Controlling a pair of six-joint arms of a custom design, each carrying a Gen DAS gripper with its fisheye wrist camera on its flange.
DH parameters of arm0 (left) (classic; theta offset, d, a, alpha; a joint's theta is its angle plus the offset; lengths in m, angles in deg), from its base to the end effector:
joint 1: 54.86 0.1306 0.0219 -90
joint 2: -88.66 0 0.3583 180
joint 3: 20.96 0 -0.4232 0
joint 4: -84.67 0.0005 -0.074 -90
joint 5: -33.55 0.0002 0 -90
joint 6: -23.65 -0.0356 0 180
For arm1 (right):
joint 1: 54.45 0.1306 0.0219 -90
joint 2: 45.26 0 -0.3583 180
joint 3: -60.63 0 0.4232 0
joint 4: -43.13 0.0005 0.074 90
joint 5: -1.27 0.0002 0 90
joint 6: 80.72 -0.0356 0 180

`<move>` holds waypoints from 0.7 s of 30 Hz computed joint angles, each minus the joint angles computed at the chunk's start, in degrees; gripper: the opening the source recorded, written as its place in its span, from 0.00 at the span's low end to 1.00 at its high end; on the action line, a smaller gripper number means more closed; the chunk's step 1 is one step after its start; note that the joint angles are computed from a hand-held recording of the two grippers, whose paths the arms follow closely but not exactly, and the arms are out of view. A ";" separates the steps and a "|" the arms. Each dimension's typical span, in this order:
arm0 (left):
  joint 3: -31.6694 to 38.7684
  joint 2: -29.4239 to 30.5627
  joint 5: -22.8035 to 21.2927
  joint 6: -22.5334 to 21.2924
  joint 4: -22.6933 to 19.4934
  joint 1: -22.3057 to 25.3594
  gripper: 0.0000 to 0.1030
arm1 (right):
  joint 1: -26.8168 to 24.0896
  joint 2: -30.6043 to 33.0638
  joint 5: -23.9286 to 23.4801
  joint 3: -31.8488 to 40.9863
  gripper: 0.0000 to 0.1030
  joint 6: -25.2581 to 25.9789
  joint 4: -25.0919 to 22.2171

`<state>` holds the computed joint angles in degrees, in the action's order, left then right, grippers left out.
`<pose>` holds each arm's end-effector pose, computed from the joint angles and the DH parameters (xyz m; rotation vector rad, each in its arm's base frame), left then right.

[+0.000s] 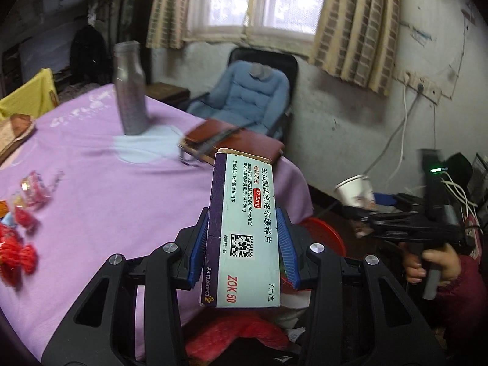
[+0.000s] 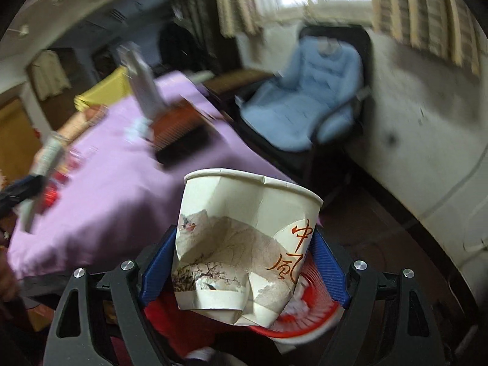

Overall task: Collect trash
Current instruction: 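Carry the box with the left tool while the right tool drops the paper cup into the wastebasket, then open the left tool over the red wastebasket to drop the medicine box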

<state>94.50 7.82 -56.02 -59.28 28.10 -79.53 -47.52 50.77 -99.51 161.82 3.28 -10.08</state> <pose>0.5164 -0.2380 0.5321 0.3545 2.2639 -0.2987 0.5489 0.0729 0.4438 -0.1069 2.4139 0.3306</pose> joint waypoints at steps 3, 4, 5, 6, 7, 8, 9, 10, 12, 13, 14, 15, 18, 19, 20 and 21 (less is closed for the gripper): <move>1.83 2.38 1.18 -0.36 -0.81 -0.75 0.42 | -0.87 5.99 0.88 2.73 0.86 1.09 -6.07; 2.38 3.11 1.63 -0.62 -1.05 -0.95 0.42 | -1.09 7.67 2.34 3.59 0.86 0.91 -7.93; 2.64 3.45 1.85 -0.80 -1.16 -1.11 0.42 | -1.27 8.28 2.45 4.01 0.86 1.13 -8.92; 3.10 4.07 2.09 -1.06 -1.30 -1.35 0.42 | -1.65 8.60 1.93 4.37 0.86 1.49 -9.65; 3.55 4.55 2.41 -1.25 -1.57 -1.56 0.42 | -1.88 8.54 1.62 4.57 0.86 1.57 -9.91; 4.16 5.21 2.80 -1.37 -1.82 -1.77 0.42 | -2.25 8.01 1.59 4.56 0.86 1.79 -10.10; 4.96 6.07 3.42 -1.47 -2.16 -2.01 0.42 | -2.54 7.23 2.07 4.47 0.86 2.43 -10.22; 5.66 6.80 3.96 -1.61 -2.52 -2.13 0.42 | -2.77 6.18 3.04 4.11 0.86 3.22 -10.14; 7.22 8.36 4.49 -1.57 -3.13 -2.71 0.42 | -2.99 4.78 4.74 3.85 0.87 4.30 -10.14; 8.26 9.40 4.82 -1.54 -3.53 -3.07 0.42 | -3.33 3.29 5.49 2.85 0.88 4.99 -9.94; 8.99 10.10 5.04 -1.54 -3.84 -3.33 0.42 | -3.78 2.78 5.61 2.51 0.88 5.41 -9.73; 10.21 11.27 5.37 -1.66 -4.39 -3.72 0.42 | -4.34 1.46 5.82 1.36 0.88 5.78 -9.25; 13.81 14.60 5.47 -2.14 -5.92 -5.13 0.42 | -5.82 -1.51 5.90 -1.11 0.88 6.54 -7.59; 15.13 15.82 5.60 -2.43 -6.42 -5.65 0.42 | -6.40 -2.40 5.88 -1.91 0.88 6.79 -6.82; 16.19 16.76 5.63 -2.63 -6.80 -6.00 0.42 | -6.92 -3.50 5.79 -2.55 0.88 6.80 -5.92; 17.95 18.35 5.61 -3.06 -7.45 -6.65 0.42 | -7.37 -4.37 5.59 -3.06 0.89 6.63 -5.04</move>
<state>112.45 26.17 -50.42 -62.34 20.66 -86.18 -54.89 46.40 -93.92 158.76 9.92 -15.12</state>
